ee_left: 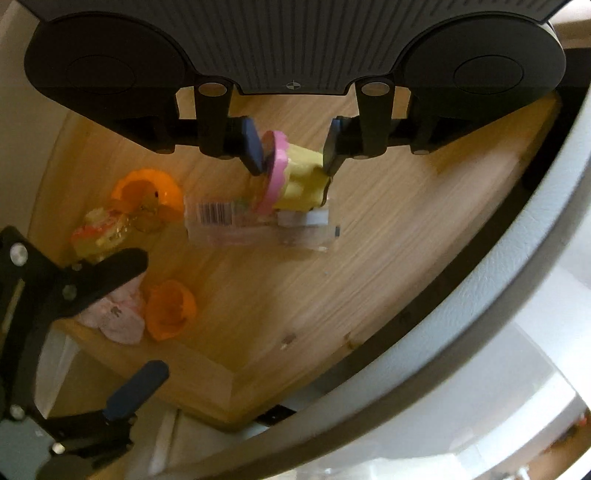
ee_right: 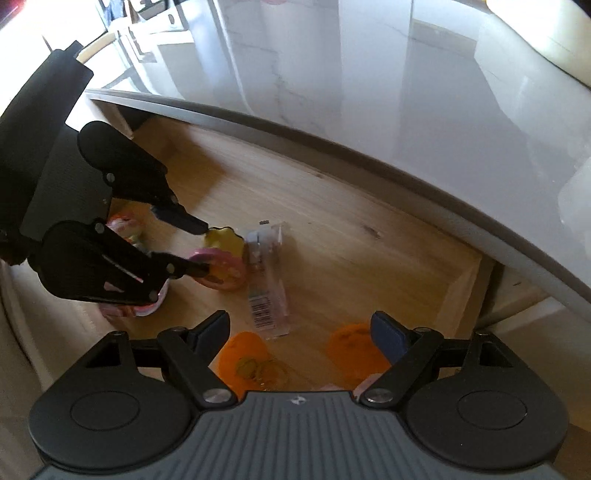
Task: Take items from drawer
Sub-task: 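Reach into the drawer and grasp the yellow-and-pink round toy with the left gripper, then lift the yellow-and-pink toy up out of the drawer with the left gripper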
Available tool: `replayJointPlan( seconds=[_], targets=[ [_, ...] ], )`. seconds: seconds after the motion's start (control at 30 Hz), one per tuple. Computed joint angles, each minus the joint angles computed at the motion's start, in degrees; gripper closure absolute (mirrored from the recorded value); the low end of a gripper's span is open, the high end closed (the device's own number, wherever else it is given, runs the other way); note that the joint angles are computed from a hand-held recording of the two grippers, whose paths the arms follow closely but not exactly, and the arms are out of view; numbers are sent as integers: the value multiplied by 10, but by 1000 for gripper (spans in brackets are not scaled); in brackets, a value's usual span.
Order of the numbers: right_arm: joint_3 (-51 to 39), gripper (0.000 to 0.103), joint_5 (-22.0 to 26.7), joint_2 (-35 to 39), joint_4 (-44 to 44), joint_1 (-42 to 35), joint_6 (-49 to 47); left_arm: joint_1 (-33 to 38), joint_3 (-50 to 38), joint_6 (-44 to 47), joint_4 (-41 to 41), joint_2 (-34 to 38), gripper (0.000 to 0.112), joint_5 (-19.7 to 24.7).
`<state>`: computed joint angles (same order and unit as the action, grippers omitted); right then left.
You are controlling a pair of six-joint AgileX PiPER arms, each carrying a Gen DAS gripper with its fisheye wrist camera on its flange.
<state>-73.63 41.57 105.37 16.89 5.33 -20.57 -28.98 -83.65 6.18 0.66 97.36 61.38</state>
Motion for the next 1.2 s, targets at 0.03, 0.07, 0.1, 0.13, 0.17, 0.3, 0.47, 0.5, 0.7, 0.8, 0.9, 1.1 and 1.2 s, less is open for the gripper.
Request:
replayJointPlan(
  seconds=[0.03,0.07,0.1,0.13,0.17,0.3,0.47,0.5,0.7,0.8,0.9,1.1,1.2],
  targets=[
    [-1,18,-1,1,-1,0,-1,10,4,2,-17,0,73,-6],
    [-3,18,0,2,3,-1,-8,23,7,11,-37,-1,73,-9],
    [-10,18,3,5,7,1,-12,33,9,24,-55,-3,72,-12],
    [-22,18,8,12,15,3,-18,47,16,33,-74,-8,72,-18],
    [-30,18,12,18,24,4,-24,56,21,32,-84,-10,72,-23],
    [-23,18,3,20,42,3,-17,63,50,-19,-60,-26,75,-52],
    [21,18,-25,-3,65,6,-7,47,65,5,-53,-53,74,-70],
    [24,18,-36,-8,65,10,-16,41,66,-2,-40,-55,75,-62],
    [25,18,-68,-7,19,31,9,52,111,12,-85,-89,74,-79],
    [25,18,-73,-14,-23,49,30,58,114,14,-95,-77,75,-90],
    [28,18,-79,-21,-51,59,56,73,85,29,-103,-67,75,-73],
    [6,18,-47,-12,-45,51,69,16,67,-72,-16,-17,72,-122],
    [2,18,-39,-14,-50,54,75,-1,73,-137,42,-9,72,-149]
  ],
)
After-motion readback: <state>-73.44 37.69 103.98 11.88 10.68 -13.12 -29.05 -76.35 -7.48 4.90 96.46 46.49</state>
